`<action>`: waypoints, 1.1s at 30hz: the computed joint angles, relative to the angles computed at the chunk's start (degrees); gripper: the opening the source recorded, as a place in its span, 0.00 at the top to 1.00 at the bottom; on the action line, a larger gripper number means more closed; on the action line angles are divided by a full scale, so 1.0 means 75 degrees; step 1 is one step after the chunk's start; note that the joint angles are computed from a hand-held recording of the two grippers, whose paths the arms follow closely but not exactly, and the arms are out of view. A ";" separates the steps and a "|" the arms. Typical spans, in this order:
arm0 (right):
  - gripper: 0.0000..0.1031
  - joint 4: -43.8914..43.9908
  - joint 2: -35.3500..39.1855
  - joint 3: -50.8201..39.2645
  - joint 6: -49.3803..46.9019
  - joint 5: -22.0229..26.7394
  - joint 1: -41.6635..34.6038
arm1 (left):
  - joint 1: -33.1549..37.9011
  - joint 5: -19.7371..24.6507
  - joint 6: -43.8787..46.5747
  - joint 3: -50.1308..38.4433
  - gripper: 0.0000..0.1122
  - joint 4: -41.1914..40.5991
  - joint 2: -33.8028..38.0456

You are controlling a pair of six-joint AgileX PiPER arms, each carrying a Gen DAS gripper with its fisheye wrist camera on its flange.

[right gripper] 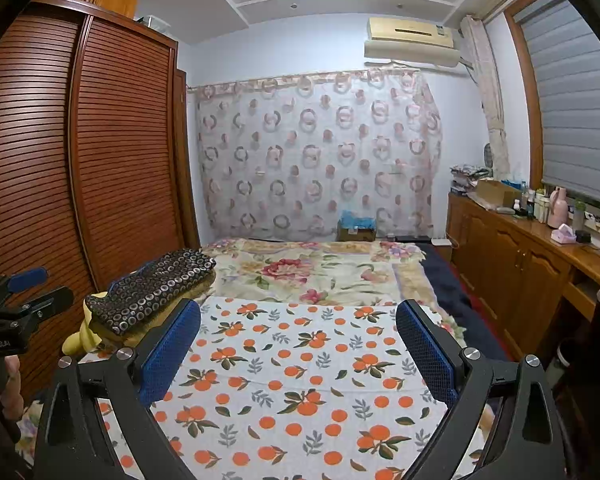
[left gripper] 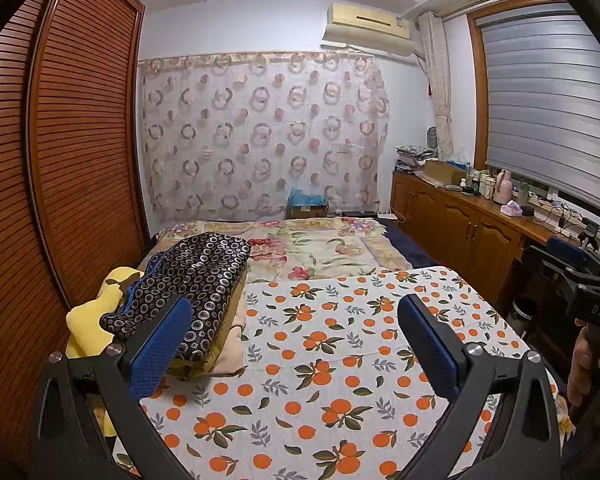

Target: Fold small clothes

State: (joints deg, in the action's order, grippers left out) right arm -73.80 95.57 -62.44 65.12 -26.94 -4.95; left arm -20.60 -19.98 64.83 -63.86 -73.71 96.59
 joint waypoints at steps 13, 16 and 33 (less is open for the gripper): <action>0.04 0.0049 -0.0017 0.0040 -0.0025 0.0009 0.0017 | 0.0003 0.0023 0.0105 -0.0022 0.08 -0.0104 -0.0019; 0.04 0.0023 -0.0012 0.0034 -0.0011 -0.0013 0.0000 | 0.0006 0.0040 0.0142 -0.0027 0.08 -0.0146 -0.0027; 0.04 0.0179 -0.0011 0.0073 -0.0144 0.0049 0.0065 | -0.0012 0.0025 0.0081 -0.0023 0.08 -0.0099 -0.0008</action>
State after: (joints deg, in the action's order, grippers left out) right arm -72.46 95.48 -61.89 64.04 -26.57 -4.46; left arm -20.69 -19.79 65.44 -64.03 -74.45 96.53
